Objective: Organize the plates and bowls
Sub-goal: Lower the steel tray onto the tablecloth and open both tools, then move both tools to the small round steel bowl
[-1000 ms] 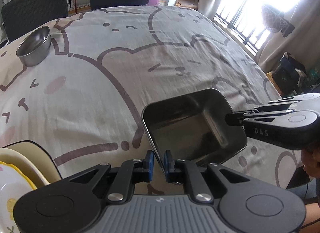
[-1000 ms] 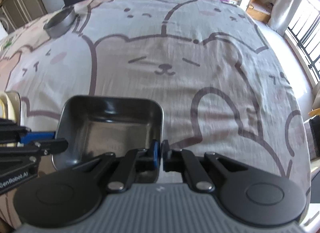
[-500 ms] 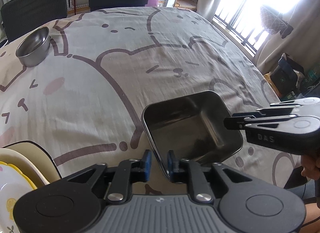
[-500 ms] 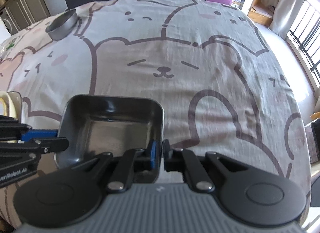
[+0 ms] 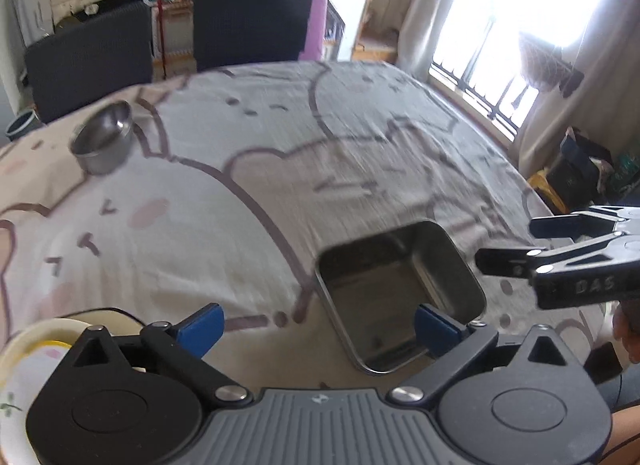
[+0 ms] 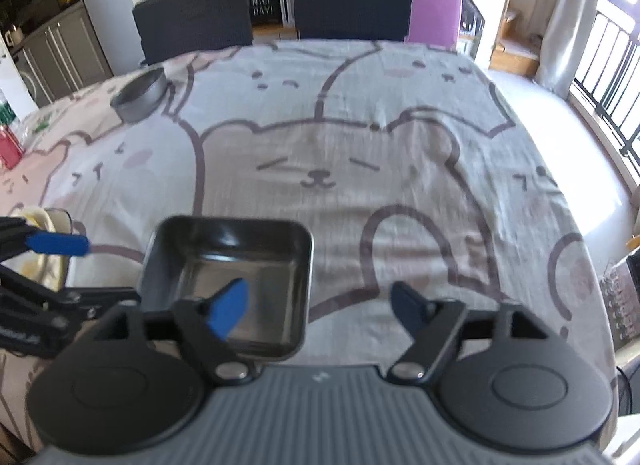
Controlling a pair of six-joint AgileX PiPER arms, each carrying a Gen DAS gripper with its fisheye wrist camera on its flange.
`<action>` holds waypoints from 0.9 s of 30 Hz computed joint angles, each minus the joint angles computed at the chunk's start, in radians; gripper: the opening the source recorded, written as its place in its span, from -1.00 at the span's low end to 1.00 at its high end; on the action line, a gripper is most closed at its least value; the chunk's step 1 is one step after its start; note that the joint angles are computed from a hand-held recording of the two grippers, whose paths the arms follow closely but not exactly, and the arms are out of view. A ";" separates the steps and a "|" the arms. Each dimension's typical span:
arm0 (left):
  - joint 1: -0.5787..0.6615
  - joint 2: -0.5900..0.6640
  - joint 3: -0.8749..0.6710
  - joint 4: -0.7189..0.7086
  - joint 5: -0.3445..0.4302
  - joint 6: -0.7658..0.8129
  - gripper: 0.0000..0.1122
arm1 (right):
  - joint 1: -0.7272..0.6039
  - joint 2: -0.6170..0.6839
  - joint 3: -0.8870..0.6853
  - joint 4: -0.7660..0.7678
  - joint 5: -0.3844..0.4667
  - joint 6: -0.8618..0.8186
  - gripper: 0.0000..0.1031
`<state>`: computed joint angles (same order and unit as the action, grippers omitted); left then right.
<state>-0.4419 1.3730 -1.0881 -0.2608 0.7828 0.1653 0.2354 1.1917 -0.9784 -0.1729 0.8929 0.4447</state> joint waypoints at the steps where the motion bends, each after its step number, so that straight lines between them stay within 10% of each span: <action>1: 0.016 -0.010 0.002 -0.004 0.001 0.009 0.83 | 0.001 -0.002 -0.007 -0.002 -0.004 0.009 0.92; 19: 0.477 0.176 -0.325 -0.145 0.111 0.395 0.83 | 0.171 0.385 -0.472 -0.117 -0.109 0.300 0.99; 27: 0.570 0.443 -0.545 -0.294 0.095 0.283 0.36 | 0.143 0.745 -0.878 0.005 -0.106 0.222 0.50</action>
